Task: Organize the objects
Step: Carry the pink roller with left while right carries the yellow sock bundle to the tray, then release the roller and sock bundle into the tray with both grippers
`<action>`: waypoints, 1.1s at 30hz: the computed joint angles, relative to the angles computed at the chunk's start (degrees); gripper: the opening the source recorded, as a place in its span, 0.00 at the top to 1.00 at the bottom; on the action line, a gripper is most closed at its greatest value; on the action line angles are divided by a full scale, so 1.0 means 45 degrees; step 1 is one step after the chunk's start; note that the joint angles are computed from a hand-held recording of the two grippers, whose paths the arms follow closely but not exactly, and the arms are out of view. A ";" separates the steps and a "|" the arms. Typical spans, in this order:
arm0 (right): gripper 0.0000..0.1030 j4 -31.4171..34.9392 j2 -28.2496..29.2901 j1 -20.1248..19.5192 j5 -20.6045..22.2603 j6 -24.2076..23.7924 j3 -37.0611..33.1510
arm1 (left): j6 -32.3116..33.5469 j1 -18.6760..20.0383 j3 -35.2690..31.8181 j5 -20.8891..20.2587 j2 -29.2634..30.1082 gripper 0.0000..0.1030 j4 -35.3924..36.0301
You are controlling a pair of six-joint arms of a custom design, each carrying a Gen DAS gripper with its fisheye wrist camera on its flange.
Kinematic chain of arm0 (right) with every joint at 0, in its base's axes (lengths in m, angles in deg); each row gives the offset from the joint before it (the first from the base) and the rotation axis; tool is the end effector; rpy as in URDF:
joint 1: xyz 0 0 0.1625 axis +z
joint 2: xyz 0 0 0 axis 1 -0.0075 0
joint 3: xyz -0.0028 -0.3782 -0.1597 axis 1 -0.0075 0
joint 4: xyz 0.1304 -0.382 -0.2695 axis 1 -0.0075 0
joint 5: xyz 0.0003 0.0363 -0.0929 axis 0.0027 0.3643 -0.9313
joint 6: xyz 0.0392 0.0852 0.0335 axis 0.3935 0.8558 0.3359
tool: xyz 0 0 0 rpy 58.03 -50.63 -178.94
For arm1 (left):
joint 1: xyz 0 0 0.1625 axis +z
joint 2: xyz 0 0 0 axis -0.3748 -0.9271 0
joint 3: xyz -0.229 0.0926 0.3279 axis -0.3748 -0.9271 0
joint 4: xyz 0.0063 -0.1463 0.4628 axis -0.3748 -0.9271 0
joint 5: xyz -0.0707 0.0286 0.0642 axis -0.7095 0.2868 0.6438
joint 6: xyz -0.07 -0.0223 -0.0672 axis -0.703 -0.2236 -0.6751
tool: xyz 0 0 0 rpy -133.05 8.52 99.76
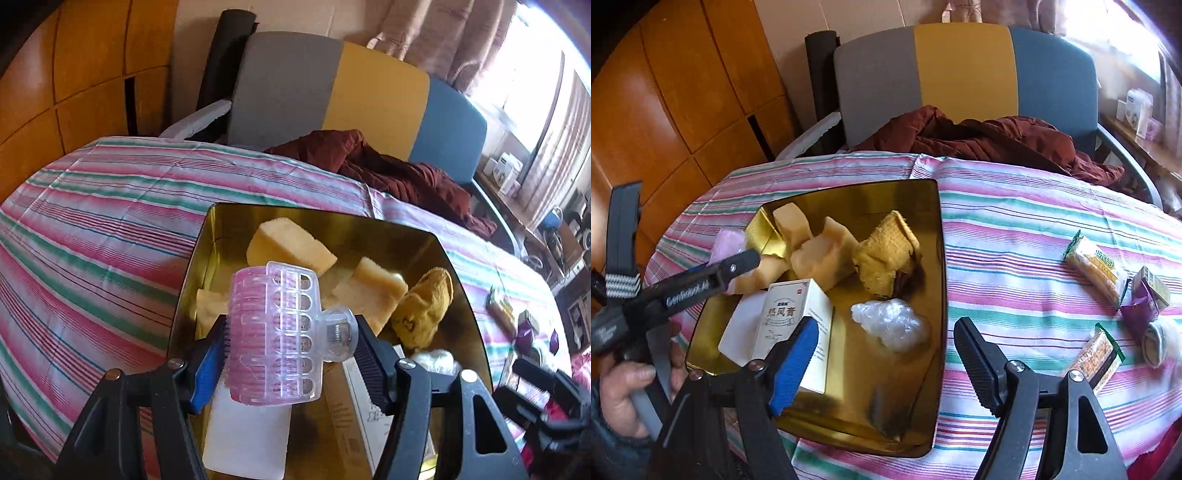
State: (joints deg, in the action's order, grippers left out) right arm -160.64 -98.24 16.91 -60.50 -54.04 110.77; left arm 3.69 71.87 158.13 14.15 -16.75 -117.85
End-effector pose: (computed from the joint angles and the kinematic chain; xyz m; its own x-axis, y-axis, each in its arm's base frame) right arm 0.2238 -0.5014 0.2105 -0.8253 0.0254 0.5641 -0.3378 0.7784 -0.5292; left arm -0.2304 -0.5838 0.1817 -0.8181 0.1446 -0.5566 0.4335 0.7910 -0.4317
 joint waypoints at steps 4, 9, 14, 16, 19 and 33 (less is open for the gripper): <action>0.26 -0.0100 0.0071 0.0105 -0.0015 -0.0111 0.0050 | 0.0214 -0.0187 0.0214 0.0273 -0.0135 0.19 -0.0337; 0.25 -0.0220 0.0120 0.0217 0.0005 -0.0168 0.0129 | 0.0317 -0.0381 0.0431 0.0325 -0.0381 0.18 -0.0296; 0.24 -0.0472 0.0114 0.0392 -0.0136 -0.0300 0.0253 | 0.0555 -0.0893 0.1004 0.0820 -0.0873 0.18 -0.0529; 0.24 -0.0567 0.0079 0.0450 -0.0183 -0.0320 0.0327 | 0.0552 -0.1144 0.1227 0.1044 -0.1106 0.18 -0.0514; 0.24 -0.0694 -0.0011 0.0529 -0.0278 -0.0313 0.0454 | 0.0685 -0.1449 0.1516 0.1226 -0.1396 0.18 -0.0603; 0.21 -0.1465 -0.0657 0.0953 -0.1169 -0.0472 0.1058 | 0.0894 -0.2399 0.2159 0.1493 -0.1939 0.18 -0.0270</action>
